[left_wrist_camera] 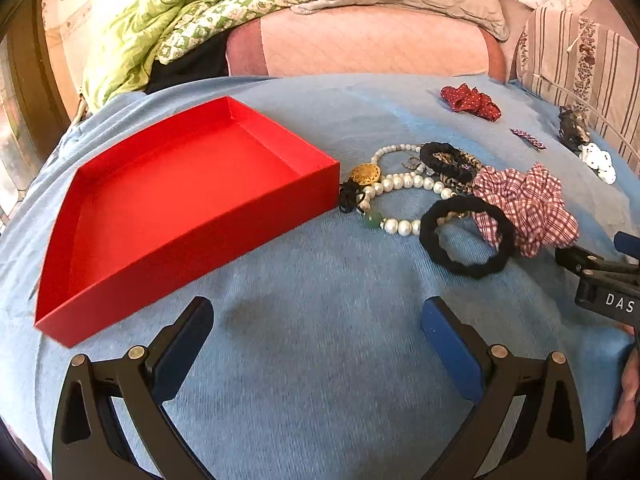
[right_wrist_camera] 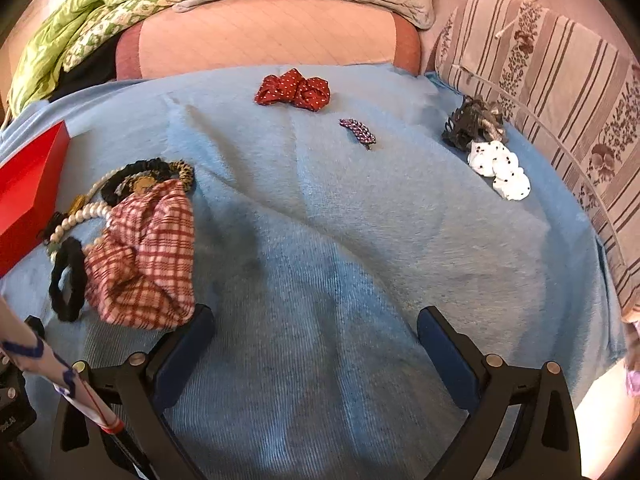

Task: Organize jewelry
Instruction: 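Move both tools toward the jewelry pile beside the red tray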

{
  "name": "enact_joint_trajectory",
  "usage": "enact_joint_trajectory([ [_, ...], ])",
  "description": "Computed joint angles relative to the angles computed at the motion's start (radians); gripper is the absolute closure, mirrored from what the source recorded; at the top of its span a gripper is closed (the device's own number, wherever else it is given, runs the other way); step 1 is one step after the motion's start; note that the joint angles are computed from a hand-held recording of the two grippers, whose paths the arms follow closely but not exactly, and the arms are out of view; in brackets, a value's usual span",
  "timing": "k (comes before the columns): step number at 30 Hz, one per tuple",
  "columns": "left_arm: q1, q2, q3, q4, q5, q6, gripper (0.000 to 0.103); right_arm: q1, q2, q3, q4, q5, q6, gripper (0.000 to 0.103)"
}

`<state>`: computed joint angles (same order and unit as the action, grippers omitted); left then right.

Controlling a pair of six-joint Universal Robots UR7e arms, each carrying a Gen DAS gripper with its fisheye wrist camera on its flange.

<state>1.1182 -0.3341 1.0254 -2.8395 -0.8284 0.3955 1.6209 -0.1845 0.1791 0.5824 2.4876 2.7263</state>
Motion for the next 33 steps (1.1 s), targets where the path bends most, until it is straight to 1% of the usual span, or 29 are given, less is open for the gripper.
enact_joint_trajectory([
  [4,-0.007,-0.026,0.057,-0.040,0.019,-0.006,0.000,0.007,-0.074,0.147,-0.054,-0.006,0.001,0.000],
  [7,-0.009,-0.044,0.089,-0.049,0.025,-0.020,0.000,0.009,-0.118,0.232,-0.079,-0.019,0.018,0.000],
  [10,-0.008,-0.056,0.106,-0.028,0.018,-0.048,0.000,0.015,-0.173,0.339,-0.144,-0.026,0.004,0.000],
  [13,0.001,-0.068,0.115,-0.011,-0.010,-0.092,0.000,0.019,-0.208,0.407,-0.183,-0.035,-0.002,0.000],
  [18,0.002,-0.065,0.138,-0.083,-0.014,-0.059,0.000,0.025,-0.253,0.494,-0.237,-0.053,-0.022,0.000],
  [21,0.002,-0.065,0.138,-0.078,-0.013,-0.064,0.000,0.028,-0.271,0.532,-0.264,-0.061,-0.036,0.000],
  [27,-0.003,-0.064,0.147,-0.106,0.000,-0.047,0.000,0.027,-0.274,0.538,-0.249,-0.084,-0.031,0.001],
  [33,-0.006,-0.077,0.166,-0.113,-0.008,-0.057,0.000,0.030,-0.283,0.562,-0.267,-0.098,-0.054,0.002],
])
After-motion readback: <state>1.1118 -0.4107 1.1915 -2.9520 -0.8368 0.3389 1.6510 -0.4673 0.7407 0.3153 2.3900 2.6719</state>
